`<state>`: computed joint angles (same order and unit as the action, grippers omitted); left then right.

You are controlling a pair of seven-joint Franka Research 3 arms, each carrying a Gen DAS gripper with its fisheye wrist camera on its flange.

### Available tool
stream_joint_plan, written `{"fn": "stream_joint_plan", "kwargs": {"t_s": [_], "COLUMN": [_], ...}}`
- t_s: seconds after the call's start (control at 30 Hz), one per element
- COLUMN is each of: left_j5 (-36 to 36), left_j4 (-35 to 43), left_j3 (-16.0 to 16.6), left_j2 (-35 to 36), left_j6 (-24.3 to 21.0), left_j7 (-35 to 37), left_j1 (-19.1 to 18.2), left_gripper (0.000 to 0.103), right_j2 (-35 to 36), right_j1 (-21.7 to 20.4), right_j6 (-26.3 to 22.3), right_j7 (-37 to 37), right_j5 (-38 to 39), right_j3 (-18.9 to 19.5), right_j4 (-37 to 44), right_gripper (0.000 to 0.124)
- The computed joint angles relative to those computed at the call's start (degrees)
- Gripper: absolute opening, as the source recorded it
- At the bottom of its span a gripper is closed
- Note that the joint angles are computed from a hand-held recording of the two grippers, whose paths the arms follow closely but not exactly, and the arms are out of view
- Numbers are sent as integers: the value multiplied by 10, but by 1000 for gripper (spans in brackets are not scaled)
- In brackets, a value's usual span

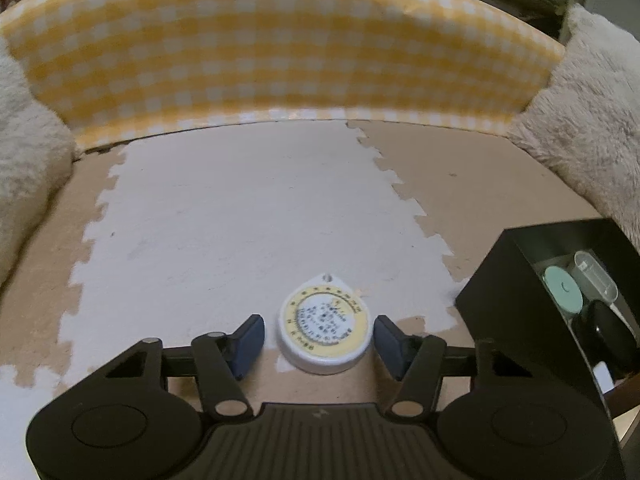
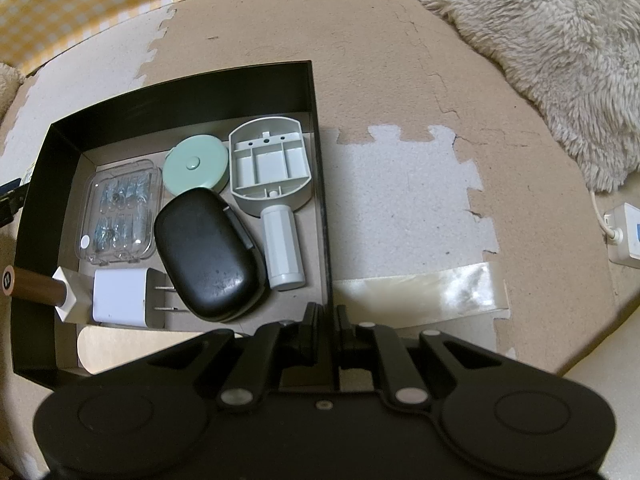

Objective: Organize rigid objects
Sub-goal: 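Move the left gripper to the white round tape measure and close on it, then carry the white tape measure with the left gripper over the black box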

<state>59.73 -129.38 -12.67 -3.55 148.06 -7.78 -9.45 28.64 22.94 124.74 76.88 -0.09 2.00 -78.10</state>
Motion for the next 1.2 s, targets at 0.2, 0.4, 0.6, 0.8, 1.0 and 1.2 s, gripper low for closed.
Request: {"fn": "stream_joint_plan", "kwargs": {"t_s": [0.2,0.4,0.6,0.8,1.0,1.2], "left_j5": [22,13,28,93,86,-18], "left_j4": [14,10,21,38,75,109], "left_j3": [2,5,1,-7,-9,-5], "left_j2": [15,11,-4,-28,-12,36], "left_j6": [-4,4,-10,10,80,128], "left_j7": [8,24,23,-37,2,140], "left_j1": [-3,-3,-3,6,4,-17], "left_gripper": [53,53,53,53,53,53], "right_j2": [-1,-2,-2,-2,-2,-1], "right_j1": [1,2,2,2,2,2], "right_j6": [1,2,3,3,3,2], "right_j7": [0,2,1,2,2,1], "right_j5": [-2,-4,-3,-3,-4,-4], "right_j3": [-1,-1,0,-1,-1,-1], "right_j4": [-2,-4,-4,-4,-4,-3], "right_gripper": [10,10,10,10,10,10]}}
